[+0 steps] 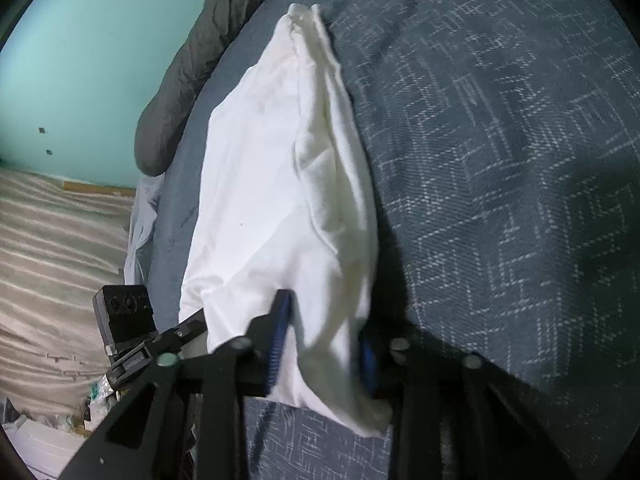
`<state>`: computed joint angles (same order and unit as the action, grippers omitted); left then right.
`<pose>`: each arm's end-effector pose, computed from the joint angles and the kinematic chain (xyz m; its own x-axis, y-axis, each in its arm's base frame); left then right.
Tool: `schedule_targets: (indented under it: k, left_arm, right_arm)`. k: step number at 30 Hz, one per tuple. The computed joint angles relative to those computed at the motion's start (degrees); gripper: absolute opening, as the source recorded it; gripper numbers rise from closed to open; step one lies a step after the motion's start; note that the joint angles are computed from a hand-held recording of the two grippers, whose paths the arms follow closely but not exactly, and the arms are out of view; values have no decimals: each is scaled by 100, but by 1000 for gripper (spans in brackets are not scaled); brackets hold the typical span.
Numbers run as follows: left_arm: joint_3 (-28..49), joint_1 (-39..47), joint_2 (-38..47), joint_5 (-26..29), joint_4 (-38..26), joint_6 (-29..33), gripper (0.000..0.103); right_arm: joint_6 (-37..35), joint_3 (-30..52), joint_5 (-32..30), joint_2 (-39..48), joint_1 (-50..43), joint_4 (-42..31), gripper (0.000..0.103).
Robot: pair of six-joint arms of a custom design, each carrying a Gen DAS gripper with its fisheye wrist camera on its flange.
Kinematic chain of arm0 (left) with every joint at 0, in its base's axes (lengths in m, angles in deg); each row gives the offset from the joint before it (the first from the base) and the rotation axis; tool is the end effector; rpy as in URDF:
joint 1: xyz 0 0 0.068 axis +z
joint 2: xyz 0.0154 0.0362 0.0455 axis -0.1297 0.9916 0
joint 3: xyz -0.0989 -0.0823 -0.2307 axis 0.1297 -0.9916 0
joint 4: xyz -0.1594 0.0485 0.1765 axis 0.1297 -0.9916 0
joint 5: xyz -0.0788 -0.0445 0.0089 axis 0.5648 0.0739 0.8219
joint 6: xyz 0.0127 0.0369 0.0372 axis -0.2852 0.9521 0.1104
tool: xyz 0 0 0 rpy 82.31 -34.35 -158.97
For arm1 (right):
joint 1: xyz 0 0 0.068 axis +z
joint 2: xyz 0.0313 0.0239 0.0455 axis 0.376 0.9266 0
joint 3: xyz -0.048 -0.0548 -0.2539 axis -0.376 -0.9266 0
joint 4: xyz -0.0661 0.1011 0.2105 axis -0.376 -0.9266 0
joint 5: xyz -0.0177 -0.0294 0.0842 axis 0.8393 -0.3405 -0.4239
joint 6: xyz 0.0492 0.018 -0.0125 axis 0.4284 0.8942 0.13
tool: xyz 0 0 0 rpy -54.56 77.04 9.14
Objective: Fold clothes
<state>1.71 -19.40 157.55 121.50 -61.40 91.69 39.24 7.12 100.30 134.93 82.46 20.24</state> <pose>0.2632 -0.0804 0.1740 -0.9167 0.2212 -0.3327 0.3909 0.6683 -0.6329 0.0907 0.1366 0.1862 -0.6879 0.7050 -0.1727 0.3754 0.5492 0.7467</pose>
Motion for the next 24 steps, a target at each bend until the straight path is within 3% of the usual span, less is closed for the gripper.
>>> schedule_targets:
  k: [5, 13, 15, 24]
  left_arm:
    - [19, -178, -172, -336, -95, 95, 40]
    - [-68, -182, -93, -391, 115, 119, 40]
    - [-72, -195, -114, -414, 117, 118, 40]
    - [19, -209, -287, -483, -70, 237, 36]
  right_arm:
    - [-151, 147, -59, 140, -33, -65, 18]
    - [-152, 97, -203, 175, -116, -181, 24]
    - [-278, 279, -255, 606, -224, 63, 24]
    - [-404, 666, -33, 1230, -184, 220, 13]
